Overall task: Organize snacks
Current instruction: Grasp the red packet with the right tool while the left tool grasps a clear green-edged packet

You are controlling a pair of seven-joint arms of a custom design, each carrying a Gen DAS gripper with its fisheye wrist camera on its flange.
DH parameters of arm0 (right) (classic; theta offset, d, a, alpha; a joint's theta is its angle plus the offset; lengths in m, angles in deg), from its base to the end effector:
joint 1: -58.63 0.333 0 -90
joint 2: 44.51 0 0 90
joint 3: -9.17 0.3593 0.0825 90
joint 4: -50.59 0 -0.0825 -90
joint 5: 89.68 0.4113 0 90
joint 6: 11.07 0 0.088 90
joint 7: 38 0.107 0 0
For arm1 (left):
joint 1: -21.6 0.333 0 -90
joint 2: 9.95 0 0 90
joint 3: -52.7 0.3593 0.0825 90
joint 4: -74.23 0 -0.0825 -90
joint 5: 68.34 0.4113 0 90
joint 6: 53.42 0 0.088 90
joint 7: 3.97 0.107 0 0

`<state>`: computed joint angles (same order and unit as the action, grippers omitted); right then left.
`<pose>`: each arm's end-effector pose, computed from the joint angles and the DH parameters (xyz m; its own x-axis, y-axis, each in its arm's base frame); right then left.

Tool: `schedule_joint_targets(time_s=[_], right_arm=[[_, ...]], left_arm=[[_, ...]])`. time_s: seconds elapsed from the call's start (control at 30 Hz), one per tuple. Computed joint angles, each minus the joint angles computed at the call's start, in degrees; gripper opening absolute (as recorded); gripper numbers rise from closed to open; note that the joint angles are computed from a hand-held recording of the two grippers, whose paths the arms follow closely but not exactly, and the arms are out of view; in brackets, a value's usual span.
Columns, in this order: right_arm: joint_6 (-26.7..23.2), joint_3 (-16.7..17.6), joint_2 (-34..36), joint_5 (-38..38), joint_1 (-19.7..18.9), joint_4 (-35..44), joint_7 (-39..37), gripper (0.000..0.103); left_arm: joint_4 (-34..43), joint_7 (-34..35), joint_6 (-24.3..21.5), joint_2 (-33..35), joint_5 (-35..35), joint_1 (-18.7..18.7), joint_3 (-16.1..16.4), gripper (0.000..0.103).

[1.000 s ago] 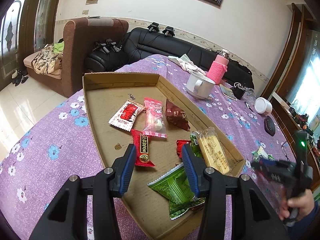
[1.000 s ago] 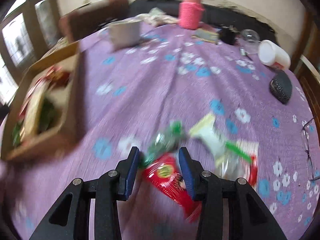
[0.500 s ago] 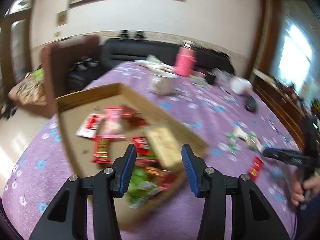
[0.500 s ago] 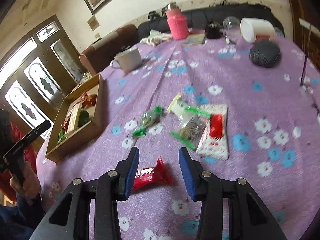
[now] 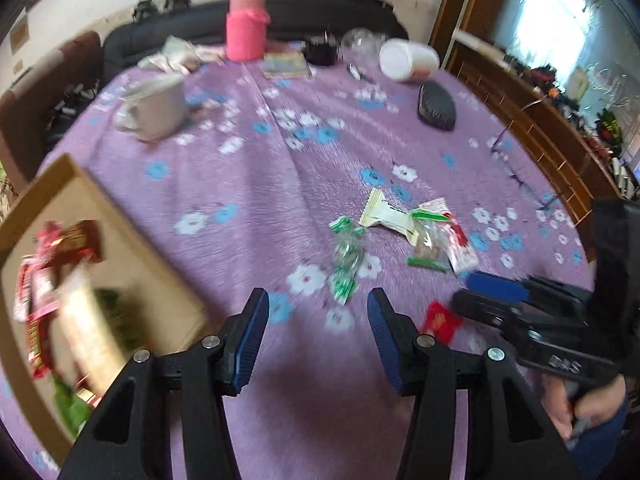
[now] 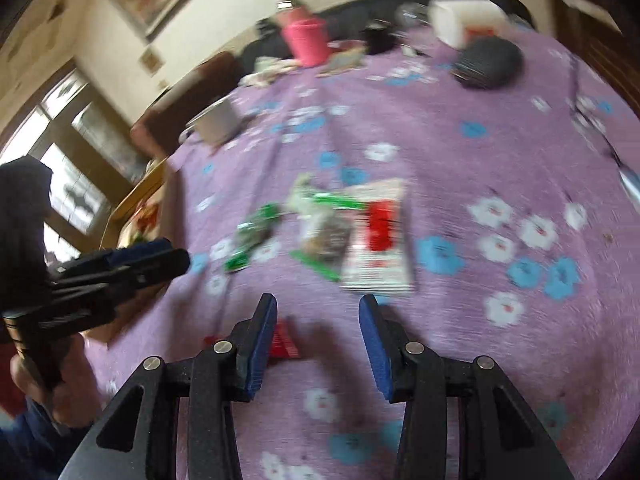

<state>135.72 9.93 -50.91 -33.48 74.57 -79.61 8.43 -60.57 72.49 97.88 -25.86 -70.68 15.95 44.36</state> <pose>0.5291 0.1459 0.4694 0.4042 -0.8005 -0.4424 -0.8351 -0.1257 -0.5356 0.4969 -0.1279 0.5299 -0.0179 -0.9925 0.1211 -0.8528 -0.0480 -0.5201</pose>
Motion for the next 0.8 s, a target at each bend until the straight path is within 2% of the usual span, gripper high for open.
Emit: schedule_joint_targets(time_s=[0.2,0.27,0.3,0.33,0.37,0.47,0.63,0.67,0.77,0.8], right_arm=[[-1.72,-0.87,-0.14,3.42,-1.00,0.38,0.15,0.046],[-1.78,-0.73,-0.45,3.55,-1.04,0.23,-0.15,0.046],[-1.85,-0.65,-0.57,3.53,-0.96,0.21,-0.58,0.046],[-1.73,-0.49,-0.69,3.61,-0.77,0.15,-1.16,0.046],[-1.50,-0.29,-0.64,3.66,-0.52,0.18,-1.66,0.046],[-0.82,0.29,-0.68,3.14,0.26,-0.01,-3.01,0.046],[1.43,1.29,-0.35,-0.06,1.49,-0.56,-2.86,0.046],[-0.62,0.84,-0.28,0.61,1.71,-0.25,-4.46,0.046],[-12.33,-0.94,-0.18,5.90,1.44,1.23,-11.88,0.047],[-13.47,-1.02,-0.48,7.74,1.17,1.16,-13.87,0.047]], left_arm=[[6.29,-4.49,-1.36,8.34,5.79,0.93,-1.88,0.048],[6.66,-6.69,-0.76,9.68,8.22,1.01,-2.03,0.038],[5.99,-9.21,0.68,9.50,11.56,1.38,-2.37,0.033],[5.58,-10.75,1.13,9.38,14.07,1.59,-2.55,0.022],[5.30,-11.26,1.48,9.09,14.66,1.54,-2.39,0.022],[3.24,-8.94,3.85,7.50,9.94,0.87,-0.75,0.022],[0.78,-7.90,7.77,4.78,8.50,1.33,-0.29,0.022],[0.41,-7.46,8.52,4.40,7.92,1.34,-0.16,0.022],[-0.35,-9.57,10.29,3.47,10.37,3.14,-1.27,0.022],[-0.50,-9.75,10.66,3.24,10.54,3.33,-1.26,0.022]])
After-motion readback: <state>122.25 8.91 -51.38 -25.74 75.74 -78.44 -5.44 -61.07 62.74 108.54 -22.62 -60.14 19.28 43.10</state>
